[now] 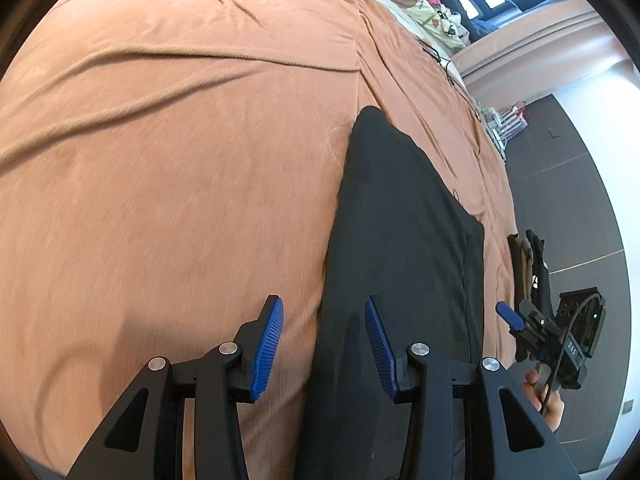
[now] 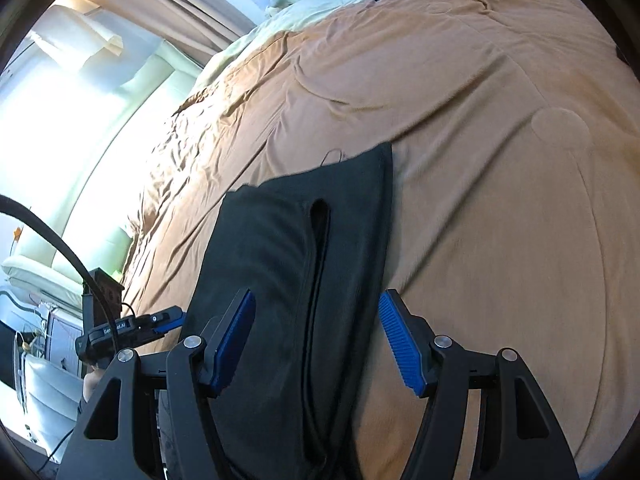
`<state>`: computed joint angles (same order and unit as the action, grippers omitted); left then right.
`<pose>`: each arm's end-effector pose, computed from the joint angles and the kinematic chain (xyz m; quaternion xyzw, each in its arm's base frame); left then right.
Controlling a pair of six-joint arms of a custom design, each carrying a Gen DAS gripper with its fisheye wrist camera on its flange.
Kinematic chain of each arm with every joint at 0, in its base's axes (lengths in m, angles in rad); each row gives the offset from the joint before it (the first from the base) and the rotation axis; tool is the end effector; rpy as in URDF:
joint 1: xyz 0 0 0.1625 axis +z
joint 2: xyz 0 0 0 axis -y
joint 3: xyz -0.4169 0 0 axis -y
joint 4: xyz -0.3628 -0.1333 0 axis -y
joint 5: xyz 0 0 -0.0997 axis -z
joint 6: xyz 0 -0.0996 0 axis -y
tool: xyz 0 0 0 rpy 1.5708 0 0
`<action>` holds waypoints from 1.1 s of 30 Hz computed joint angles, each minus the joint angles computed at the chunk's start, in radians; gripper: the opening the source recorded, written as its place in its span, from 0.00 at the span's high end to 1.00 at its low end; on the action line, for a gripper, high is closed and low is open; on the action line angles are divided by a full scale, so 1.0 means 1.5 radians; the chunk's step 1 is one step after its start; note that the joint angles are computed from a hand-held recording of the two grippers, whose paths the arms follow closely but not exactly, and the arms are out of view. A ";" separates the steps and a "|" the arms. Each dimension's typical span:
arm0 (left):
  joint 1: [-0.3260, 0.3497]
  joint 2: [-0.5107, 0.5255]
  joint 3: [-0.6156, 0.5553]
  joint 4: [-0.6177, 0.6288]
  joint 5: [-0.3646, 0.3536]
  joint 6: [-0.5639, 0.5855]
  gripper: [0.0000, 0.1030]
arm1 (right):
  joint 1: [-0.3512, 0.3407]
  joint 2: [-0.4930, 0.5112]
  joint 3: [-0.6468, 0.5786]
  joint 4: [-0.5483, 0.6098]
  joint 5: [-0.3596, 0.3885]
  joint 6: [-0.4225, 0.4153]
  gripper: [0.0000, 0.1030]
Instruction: Fold small clothes
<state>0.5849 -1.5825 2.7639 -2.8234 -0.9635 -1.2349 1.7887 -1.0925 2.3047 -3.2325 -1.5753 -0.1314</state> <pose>-0.0936 -0.2900 0.1692 -0.1290 0.9449 -0.2828 0.1023 0.2275 -0.4129 0.1465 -0.1689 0.9601 -0.2228 0.0074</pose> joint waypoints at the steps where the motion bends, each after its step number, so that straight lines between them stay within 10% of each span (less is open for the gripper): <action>1: 0.014 0.013 -0.007 -0.015 -0.002 0.017 0.57 | 0.000 0.003 -0.005 0.004 0.000 0.002 0.39; 33: 0.244 0.203 -0.183 -0.181 -0.108 0.331 0.73 | -0.114 0.118 -0.228 0.294 0.213 -0.082 0.39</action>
<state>0.9515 -1.2785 2.4889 -3.0956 -1.1256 -0.7387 1.6178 -0.9160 1.9634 -2.7907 -1.2564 -0.2549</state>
